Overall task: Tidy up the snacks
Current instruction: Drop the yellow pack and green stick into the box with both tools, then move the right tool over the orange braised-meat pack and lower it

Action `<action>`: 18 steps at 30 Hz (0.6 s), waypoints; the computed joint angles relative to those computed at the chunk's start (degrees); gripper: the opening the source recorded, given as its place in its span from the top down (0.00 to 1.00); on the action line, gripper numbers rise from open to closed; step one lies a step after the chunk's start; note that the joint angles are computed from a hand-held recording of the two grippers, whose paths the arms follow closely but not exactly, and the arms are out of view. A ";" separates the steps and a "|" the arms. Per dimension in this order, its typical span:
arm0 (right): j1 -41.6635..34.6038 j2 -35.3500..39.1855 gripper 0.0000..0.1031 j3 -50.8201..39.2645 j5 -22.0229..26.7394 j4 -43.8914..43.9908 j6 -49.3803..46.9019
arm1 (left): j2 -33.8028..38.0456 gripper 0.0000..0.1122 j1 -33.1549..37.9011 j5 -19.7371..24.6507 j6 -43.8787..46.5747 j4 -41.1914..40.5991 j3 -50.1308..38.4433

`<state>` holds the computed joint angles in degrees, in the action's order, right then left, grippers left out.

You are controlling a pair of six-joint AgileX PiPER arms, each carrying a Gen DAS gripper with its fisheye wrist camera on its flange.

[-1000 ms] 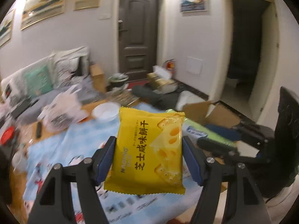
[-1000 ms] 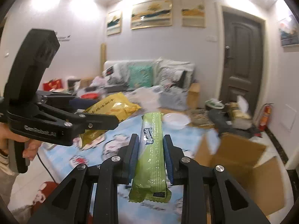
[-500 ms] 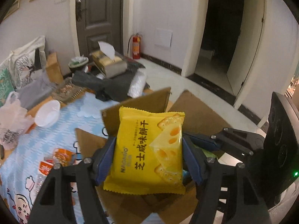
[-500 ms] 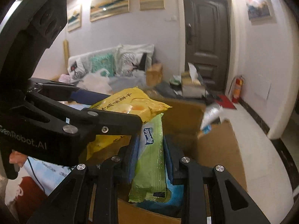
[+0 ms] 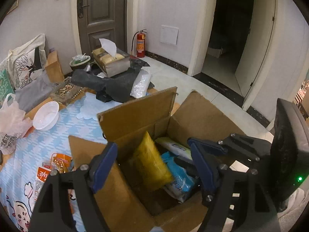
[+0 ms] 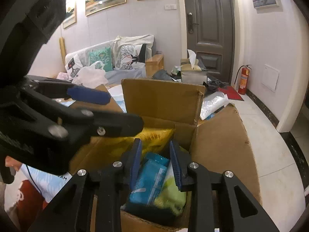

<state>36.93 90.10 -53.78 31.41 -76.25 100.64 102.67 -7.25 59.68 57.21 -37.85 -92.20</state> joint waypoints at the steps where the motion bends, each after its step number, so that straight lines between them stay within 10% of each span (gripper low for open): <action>1: 0.17 -0.08 0.75 0.00 0.17 -0.03 0.05 | -0.46 0.32 0.52 0.11 0.44 -0.44 0.35; 18: 11.00 7.08 0.74 -16.19 1.60 3.32 -8.63 | -0.16 0.32 26.55 5.02 13.03 -8.09 -2.68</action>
